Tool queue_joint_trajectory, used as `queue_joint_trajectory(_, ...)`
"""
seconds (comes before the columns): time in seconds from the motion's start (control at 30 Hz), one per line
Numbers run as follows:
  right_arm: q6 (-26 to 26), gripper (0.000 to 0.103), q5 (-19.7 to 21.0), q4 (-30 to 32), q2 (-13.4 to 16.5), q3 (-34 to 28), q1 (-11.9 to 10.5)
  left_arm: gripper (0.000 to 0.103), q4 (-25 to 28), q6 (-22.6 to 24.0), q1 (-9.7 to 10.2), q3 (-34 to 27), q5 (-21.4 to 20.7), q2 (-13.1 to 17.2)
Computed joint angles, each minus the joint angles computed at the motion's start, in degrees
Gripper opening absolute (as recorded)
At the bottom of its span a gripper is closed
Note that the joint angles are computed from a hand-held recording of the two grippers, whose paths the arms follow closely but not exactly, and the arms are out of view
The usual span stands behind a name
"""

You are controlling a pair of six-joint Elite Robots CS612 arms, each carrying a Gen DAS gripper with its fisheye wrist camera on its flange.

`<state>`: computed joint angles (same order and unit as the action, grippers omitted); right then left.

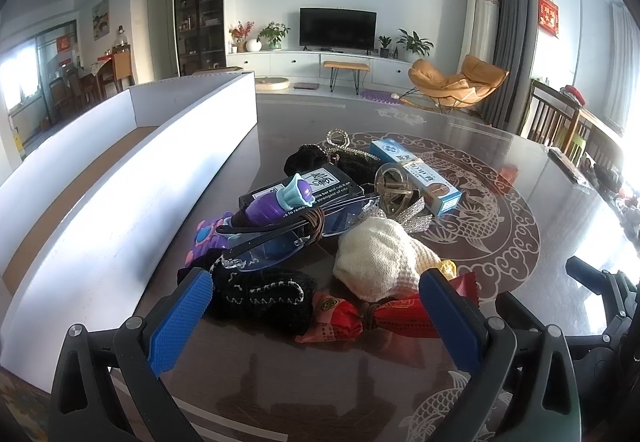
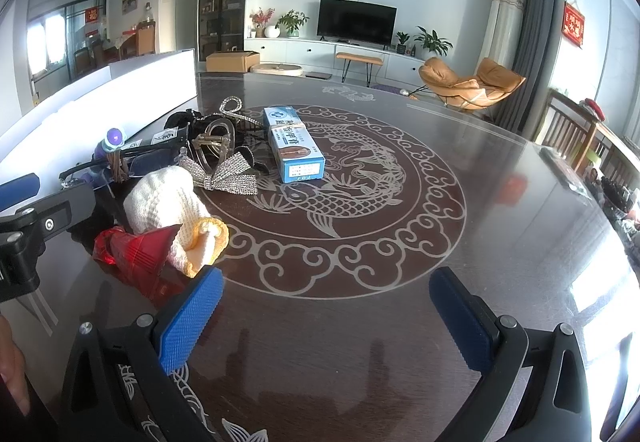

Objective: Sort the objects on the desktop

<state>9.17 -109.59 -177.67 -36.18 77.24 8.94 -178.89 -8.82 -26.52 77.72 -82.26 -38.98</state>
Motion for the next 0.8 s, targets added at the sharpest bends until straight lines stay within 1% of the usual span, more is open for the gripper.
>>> queue_joint_trajectory(0.8, 0.2, 0.103, 0.0, 0.0, 0.1, -0.1, 0.0, 0.103, 0.3, 0.6, 0.07, 0.1, -0.3, 0.0)
